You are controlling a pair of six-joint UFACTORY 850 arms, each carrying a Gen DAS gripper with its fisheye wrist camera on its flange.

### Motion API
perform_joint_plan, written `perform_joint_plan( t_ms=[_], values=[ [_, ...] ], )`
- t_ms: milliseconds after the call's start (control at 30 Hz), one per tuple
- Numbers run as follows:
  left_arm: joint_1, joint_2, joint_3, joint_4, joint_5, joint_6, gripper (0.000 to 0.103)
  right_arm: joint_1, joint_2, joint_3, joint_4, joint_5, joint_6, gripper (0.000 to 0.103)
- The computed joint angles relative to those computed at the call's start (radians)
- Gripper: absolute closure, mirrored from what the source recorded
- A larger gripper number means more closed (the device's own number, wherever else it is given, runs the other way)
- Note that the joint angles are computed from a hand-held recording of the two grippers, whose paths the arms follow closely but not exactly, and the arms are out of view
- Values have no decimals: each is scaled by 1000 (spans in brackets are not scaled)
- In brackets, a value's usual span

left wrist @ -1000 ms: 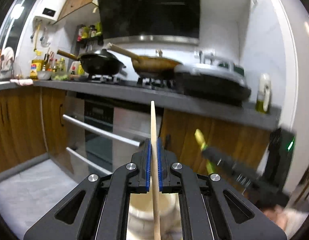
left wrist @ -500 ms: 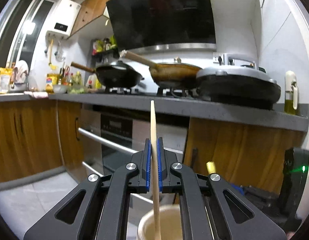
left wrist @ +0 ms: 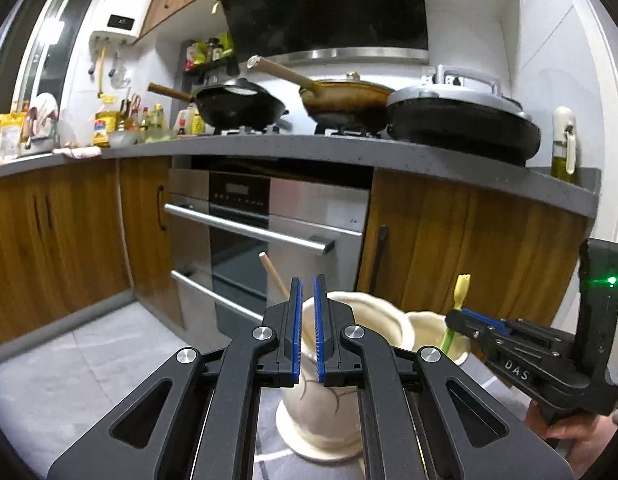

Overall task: Organize utensils
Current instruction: 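Lower the chopstick into the tall holder cup while the right tool drops the green spoon into the small cup, then withdraw both tools from the holder back over the utensils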

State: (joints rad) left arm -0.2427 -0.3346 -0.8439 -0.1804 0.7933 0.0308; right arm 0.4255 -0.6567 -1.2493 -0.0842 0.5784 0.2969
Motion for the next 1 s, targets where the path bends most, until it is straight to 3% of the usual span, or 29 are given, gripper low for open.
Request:
perform_joint_plan(
  t_ms=[167,233,300,367,467,533,633,700,867,1000],
  values=[
    [0,-13,-8,-7,-17,19,95,-2,-3,-4,12,-21,-13,93],
    [3,-10,-3,16,-17,-1,87,-5,-3,-6,2,-20,0,93],
    [-1,-4,9,9,2,8,77,-6,1,0,1,-11,8,86],
    [-7,2,22,-6,27,21,64,-8,11,17,0,13,20,64],
    [-11,21,54,-17,66,20,60,-5,33,54,39,48,-15,63],
    [-11,30,70,-21,81,8,46,-2,50,82,71,74,-35,56],
    [-13,44,100,-43,106,-6,33,-5,78,126,73,94,-18,48],
    [-18,50,120,-68,122,-1,25,-5,102,165,90,120,-23,40],
    [-53,59,169,-190,161,41,8,0,160,264,120,207,-45,8],
    [-74,65,205,-248,183,52,6,9,193,329,144,270,-65,5]
  ],
)
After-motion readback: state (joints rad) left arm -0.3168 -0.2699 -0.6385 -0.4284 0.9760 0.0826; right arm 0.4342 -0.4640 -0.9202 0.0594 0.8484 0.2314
